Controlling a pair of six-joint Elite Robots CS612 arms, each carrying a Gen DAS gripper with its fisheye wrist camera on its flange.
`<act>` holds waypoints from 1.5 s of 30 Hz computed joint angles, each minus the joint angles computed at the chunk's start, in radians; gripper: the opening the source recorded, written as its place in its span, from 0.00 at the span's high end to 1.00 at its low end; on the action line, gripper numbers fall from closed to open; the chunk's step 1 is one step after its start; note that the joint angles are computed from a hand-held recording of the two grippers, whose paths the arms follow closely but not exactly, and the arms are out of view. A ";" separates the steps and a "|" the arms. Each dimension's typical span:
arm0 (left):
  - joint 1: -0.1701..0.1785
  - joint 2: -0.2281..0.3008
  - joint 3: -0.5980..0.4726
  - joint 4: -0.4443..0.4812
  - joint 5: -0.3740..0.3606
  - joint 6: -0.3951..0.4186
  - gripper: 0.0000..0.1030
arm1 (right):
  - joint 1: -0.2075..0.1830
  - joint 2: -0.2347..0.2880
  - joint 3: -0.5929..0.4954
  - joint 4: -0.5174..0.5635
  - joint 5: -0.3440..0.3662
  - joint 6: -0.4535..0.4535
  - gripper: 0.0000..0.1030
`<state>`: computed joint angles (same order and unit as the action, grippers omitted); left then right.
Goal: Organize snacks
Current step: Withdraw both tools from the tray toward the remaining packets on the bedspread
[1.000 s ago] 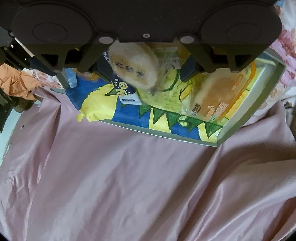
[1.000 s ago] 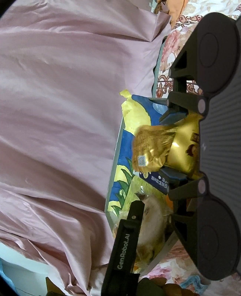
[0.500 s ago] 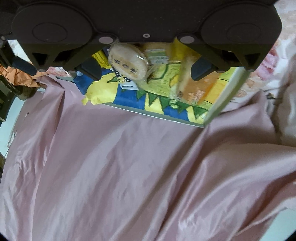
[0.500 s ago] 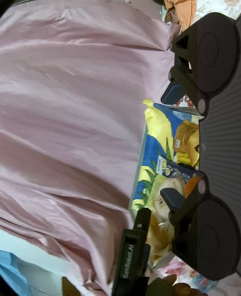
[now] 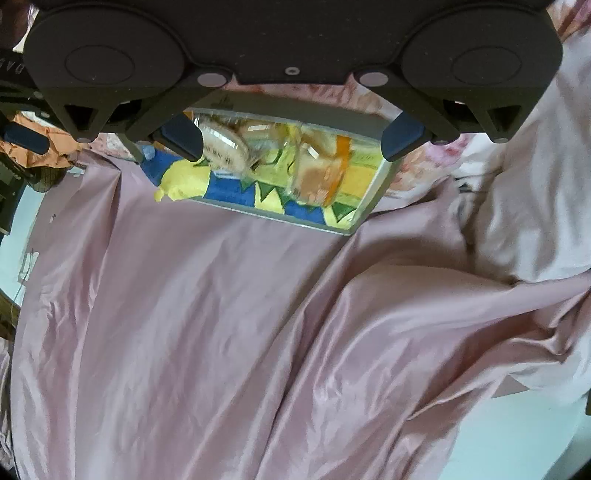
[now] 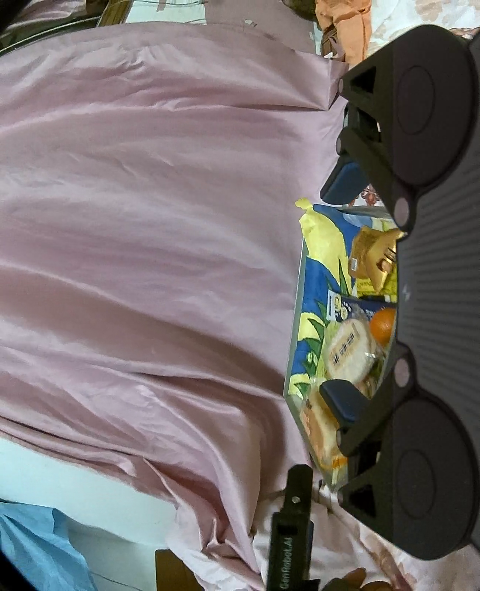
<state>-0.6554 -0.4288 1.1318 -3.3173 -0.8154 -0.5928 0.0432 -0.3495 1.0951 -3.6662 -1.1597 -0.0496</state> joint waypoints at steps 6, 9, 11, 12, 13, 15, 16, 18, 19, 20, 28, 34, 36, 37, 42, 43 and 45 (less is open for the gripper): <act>-0.030 -0.043 0.129 -0.038 0.042 -0.025 0.01 | -0.002 -0.057 0.126 -0.023 0.026 -0.026 0.00; -0.042 -0.062 0.183 -0.046 0.058 -0.030 0.01 | -0.002 -0.082 0.190 -0.042 0.038 -0.039 0.00; -0.048 -0.073 0.214 -0.045 0.064 -0.038 0.01 | -0.001 -0.095 0.224 -0.047 0.039 -0.046 0.00; -0.051 -0.079 0.230 -0.042 0.062 -0.043 0.01 | -0.001 -0.102 0.242 -0.049 0.040 -0.051 0.00; -0.054 -0.086 0.246 -0.041 0.061 -0.049 0.01 | 0.000 -0.108 0.255 -0.049 0.039 -0.055 0.00; -0.060 -0.098 0.275 -0.034 0.059 -0.062 0.01 | 0.003 -0.118 0.282 -0.049 0.033 -0.059 0.00; -0.063 -0.104 0.290 -0.032 0.058 -0.067 0.01 | 0.004 -0.124 0.294 -0.046 0.031 -0.061 0.00; -0.070 -0.116 0.321 -0.022 0.059 -0.083 0.01 | 0.007 -0.132 0.315 -0.042 0.021 -0.061 0.00; -0.073 -0.122 0.335 -0.012 0.054 -0.091 0.01 | 0.009 -0.135 0.324 -0.038 0.017 -0.064 0.00; -0.074 -0.128 0.349 -0.002 0.042 -0.098 0.01 | 0.011 -0.139 0.333 -0.030 0.014 -0.069 0.00; -0.085 -0.150 0.399 0.054 -0.014 -0.144 0.01 | 0.028 -0.174 0.394 0.111 -0.032 -0.113 0.00; -0.079 -0.139 0.389 0.067 -0.032 -0.129 0.01 | 0.033 -0.187 0.416 0.197 -0.023 -0.136 0.00; -0.076 -0.135 0.384 0.075 -0.039 -0.133 0.01 | 0.035 -0.188 0.418 0.214 -0.023 -0.149 0.00; -0.074 -0.133 0.382 0.077 -0.042 -0.136 0.01 | 0.035 -0.187 0.416 0.222 -0.023 -0.152 0.00; -0.065 -0.123 0.376 0.083 -0.049 -0.146 0.01 | 0.038 -0.181 0.399 0.256 -0.036 -0.153 0.00; -0.064 -0.119 0.375 0.076 -0.046 -0.147 0.01 | 0.038 -0.179 0.394 0.261 -0.038 -0.154 0.00; -0.064 -0.108 0.375 0.043 -0.030 -0.149 0.01 | 0.038 -0.174 0.385 0.269 -0.043 -0.159 0.00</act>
<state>-0.7193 -0.5372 1.5063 -3.2745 -0.8458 -0.7416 0.0815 -0.5232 1.4804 -3.3968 -1.2030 -0.2087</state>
